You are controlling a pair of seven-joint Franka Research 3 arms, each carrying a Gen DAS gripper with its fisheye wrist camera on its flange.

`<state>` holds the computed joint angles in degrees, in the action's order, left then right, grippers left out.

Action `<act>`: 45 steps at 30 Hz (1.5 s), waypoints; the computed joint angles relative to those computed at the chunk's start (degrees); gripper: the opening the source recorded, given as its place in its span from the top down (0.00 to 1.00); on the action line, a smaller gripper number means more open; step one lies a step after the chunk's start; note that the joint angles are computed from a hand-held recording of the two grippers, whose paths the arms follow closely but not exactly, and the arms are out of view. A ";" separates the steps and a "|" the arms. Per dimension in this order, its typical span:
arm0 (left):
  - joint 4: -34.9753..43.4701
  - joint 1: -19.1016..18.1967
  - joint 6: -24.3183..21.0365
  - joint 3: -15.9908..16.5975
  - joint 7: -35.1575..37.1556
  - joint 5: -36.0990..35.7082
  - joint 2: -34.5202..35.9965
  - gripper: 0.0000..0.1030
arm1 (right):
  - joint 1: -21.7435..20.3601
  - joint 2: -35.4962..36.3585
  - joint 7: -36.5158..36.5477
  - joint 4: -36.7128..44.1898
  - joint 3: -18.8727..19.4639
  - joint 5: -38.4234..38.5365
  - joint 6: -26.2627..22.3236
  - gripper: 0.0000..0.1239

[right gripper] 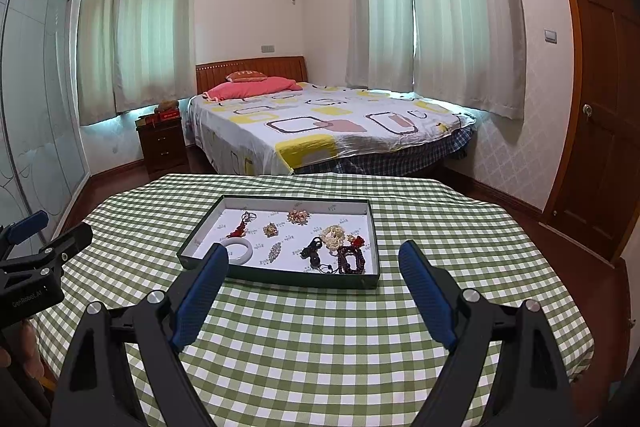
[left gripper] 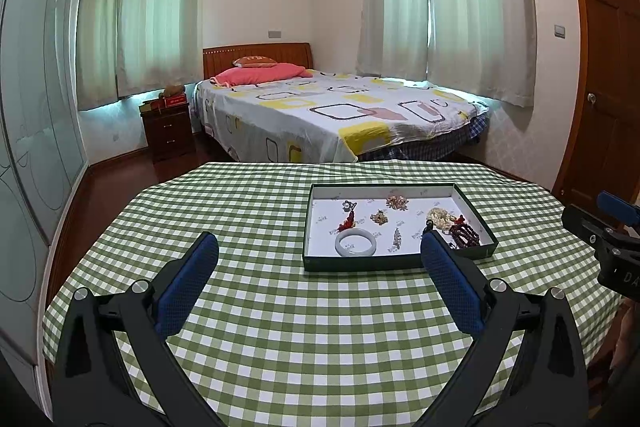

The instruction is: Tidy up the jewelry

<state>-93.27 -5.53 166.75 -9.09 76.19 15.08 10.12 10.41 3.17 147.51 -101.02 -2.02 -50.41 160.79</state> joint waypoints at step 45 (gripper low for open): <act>-0.47 -0.06 0.29 -0.30 -0.88 -0.63 -0.36 0.04 | -0.01 -0.24 1.10 -0.50 0.19 -1.30 0.31 0.32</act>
<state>-93.74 -5.59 167.04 -9.39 75.32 14.45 9.76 10.40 2.93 148.61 -101.53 -1.83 -51.71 161.10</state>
